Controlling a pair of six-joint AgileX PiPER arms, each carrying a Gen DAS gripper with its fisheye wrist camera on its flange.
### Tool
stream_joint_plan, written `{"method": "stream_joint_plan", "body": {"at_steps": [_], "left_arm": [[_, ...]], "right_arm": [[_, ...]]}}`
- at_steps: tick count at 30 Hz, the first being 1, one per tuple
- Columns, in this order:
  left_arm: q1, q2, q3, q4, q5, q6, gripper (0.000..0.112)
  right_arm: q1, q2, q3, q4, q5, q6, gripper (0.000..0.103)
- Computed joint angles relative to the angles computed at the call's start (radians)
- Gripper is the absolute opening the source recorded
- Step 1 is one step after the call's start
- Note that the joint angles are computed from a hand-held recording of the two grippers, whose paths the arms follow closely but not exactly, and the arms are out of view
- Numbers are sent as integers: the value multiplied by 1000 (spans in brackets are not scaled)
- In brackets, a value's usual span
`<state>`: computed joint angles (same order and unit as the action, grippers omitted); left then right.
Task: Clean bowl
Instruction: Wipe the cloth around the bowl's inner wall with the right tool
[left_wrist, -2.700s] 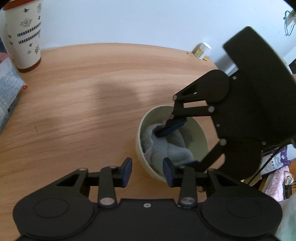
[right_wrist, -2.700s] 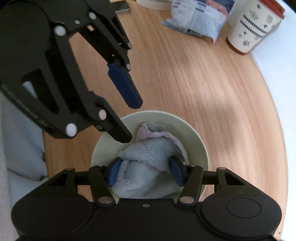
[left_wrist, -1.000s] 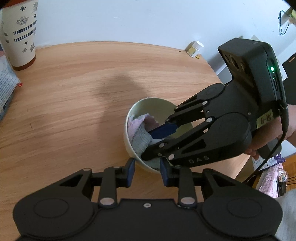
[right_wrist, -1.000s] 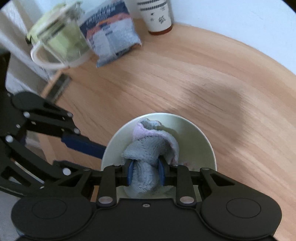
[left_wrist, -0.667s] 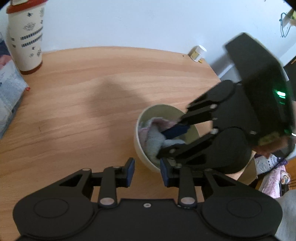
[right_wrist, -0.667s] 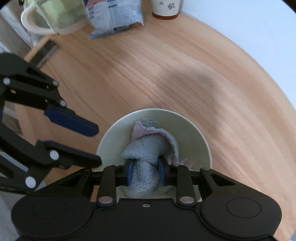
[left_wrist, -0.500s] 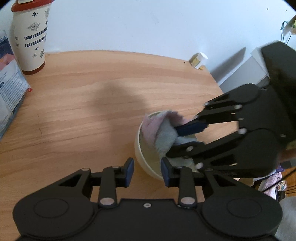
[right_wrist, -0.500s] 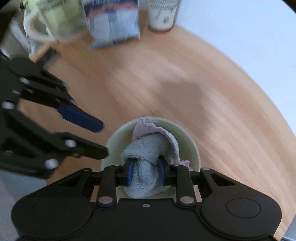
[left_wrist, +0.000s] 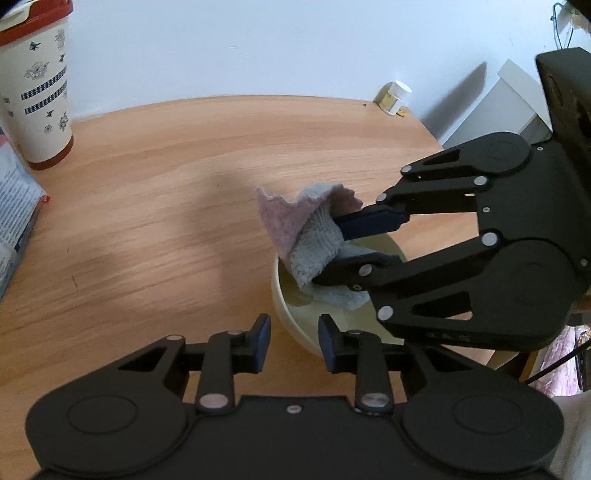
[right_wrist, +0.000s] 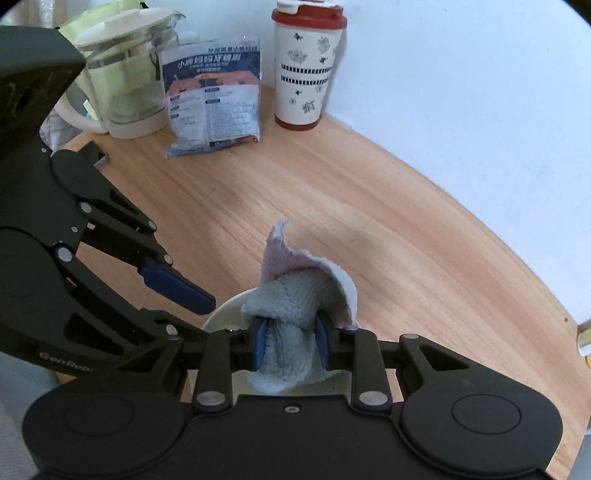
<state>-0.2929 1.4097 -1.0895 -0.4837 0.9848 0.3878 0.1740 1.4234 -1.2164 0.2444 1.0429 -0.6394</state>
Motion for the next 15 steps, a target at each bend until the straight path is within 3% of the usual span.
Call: {"method": "stream_joint_plan", "body": {"at_steps": [2,15], "left_arm": [[-3,1,-6,6,7,10,21],[27,8,-13,-20,29,63,21]], "right_arm": [[6,0,1,-10,2,5,31],[9,68,-6,2,2,-4,30]]}}
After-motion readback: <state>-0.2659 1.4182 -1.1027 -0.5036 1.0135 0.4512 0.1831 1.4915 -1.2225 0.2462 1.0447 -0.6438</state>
